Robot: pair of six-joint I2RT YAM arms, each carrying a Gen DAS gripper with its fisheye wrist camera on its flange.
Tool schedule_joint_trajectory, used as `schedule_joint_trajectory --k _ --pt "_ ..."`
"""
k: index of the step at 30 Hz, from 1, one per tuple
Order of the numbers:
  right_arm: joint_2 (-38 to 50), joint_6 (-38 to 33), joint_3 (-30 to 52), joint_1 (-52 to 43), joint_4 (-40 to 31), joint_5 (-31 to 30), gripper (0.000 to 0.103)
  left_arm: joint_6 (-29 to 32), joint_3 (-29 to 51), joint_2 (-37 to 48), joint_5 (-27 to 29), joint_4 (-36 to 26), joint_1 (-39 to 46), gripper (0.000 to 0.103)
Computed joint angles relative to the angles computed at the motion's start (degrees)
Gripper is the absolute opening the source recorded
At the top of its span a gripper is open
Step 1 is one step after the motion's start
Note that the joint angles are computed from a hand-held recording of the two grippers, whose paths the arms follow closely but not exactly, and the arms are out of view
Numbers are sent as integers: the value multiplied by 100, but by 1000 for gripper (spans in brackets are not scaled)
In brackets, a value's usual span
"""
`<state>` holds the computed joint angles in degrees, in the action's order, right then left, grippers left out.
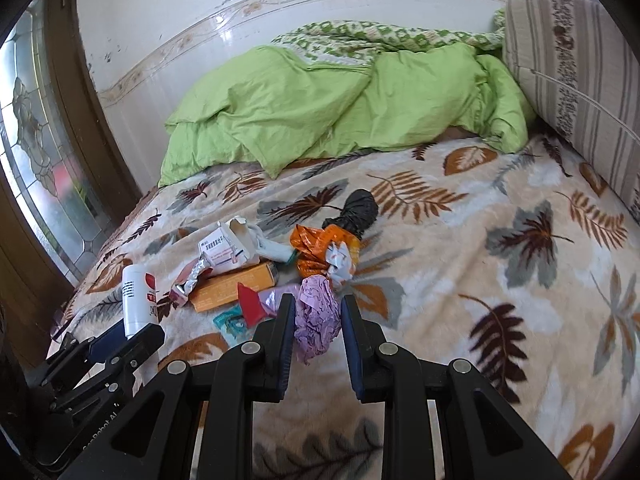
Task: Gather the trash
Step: 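Carry both items to the red wastebasket and open both grippers over it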
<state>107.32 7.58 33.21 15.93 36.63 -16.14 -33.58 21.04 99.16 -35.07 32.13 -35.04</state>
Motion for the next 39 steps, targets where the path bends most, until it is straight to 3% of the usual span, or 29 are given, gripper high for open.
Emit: schedule_joint_trajectory --k 5,9,13,18,23,28,33,36,39 --pt "-911 38 -1148 -318 253 -290 24 -559 -199 -563 -217 -489 -788 32" --pt "-1874 -160 -1832 -885 -204 -907 24 -937 -332 -1009 -139 -735 -1448 32" --pt "-3377 -773 -2411 -1930 -1306 -1664 24 -1004 -103 -1072 -185 -999 -2138 32" --pt "-4526 -2240 -2267 -4151 -3562 -3122 24 -833 575 -832 -122 -1301 -2862 32" --pt "-3576 -4599 -1233 -6712 -5608 -4073 24 -320 1648 -275 418 -1477 -3180 32" --pt "-2047 -5498 44 -8192 -6289 -4175 24 86 2986 587 1302 -1724 -3302 32" --pt "-1102 -5488 802 -8857 -6245 -4047 25 349 4394 1603 2054 -2162 -3332 32" --pt "-779 -5099 1013 -8937 -5929 -3799 26 477 5201 2189 2356 -2484 -3341 32" --pt "-505 -4720 1251 -8956 -5735 -3613 46 510 5799 2603 2536 -2763 -3309 41"
